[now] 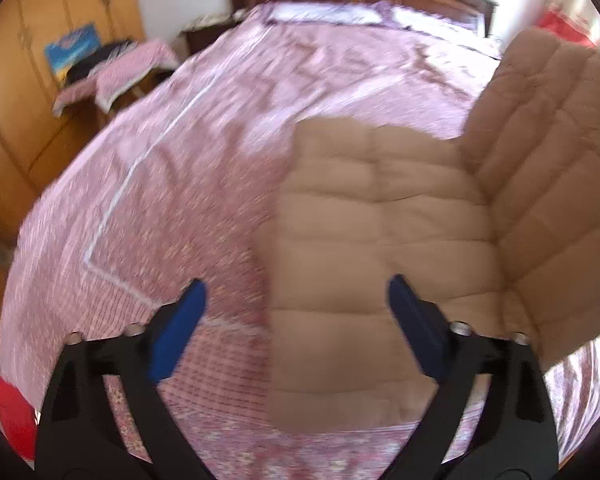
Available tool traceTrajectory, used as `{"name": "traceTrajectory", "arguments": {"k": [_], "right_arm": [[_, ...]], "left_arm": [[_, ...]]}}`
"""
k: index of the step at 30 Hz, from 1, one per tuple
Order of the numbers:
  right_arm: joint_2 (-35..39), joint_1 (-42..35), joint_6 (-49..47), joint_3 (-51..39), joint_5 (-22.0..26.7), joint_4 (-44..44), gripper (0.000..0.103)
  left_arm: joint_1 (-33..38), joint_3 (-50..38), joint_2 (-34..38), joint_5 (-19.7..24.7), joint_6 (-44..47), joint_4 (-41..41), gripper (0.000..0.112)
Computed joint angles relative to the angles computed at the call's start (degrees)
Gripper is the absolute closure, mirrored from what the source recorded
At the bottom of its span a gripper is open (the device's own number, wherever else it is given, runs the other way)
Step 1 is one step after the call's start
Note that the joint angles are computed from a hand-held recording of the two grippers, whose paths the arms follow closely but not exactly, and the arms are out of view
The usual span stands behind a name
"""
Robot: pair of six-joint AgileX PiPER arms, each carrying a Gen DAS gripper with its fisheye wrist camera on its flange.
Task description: Fold large clothes
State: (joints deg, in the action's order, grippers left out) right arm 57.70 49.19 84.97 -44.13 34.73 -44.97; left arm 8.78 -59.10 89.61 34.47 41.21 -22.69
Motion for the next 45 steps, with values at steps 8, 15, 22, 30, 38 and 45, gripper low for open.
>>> {"name": "traceTrajectory", "arguments": {"k": [8,15,22,30,38,45], "right_arm": [[15.5,-2.0,-14.2,-9.7,-7.9,12.4,0.069],[29.8,-2.5,-31.1,-16.8,-14.3,30.4,0.069],[39.1,-0.1,-34.2,-23.4,-12.7,31.5,0.069],[36.1,-0.1,-27.3,-17.6,-17.7,25.8,0.066],[34.7,3.4,-10.3,-16.4,-18.3,10.6,0.034],[28.1,4.9,-6.1,-12.7,-18.7,8.3,0.016]], "left_arm": [[6.7,-6.6,8.8,9.8,5.6,-9.8,0.05],[9.1,-5.0,6.2,6.3,8.7,-8.7,0.05],[12.8,-8.3,9.1,8.6,7.3,-7.9,0.05],[15.8,-14.4,7.6,19.2,11.5,-16.2,0.032],[3.3,-20.4,11.9,20.8,5.0,-7.0,0.022],[3.6,-19.5,13.7,15.4,1.2,-2.5,0.018]]}}
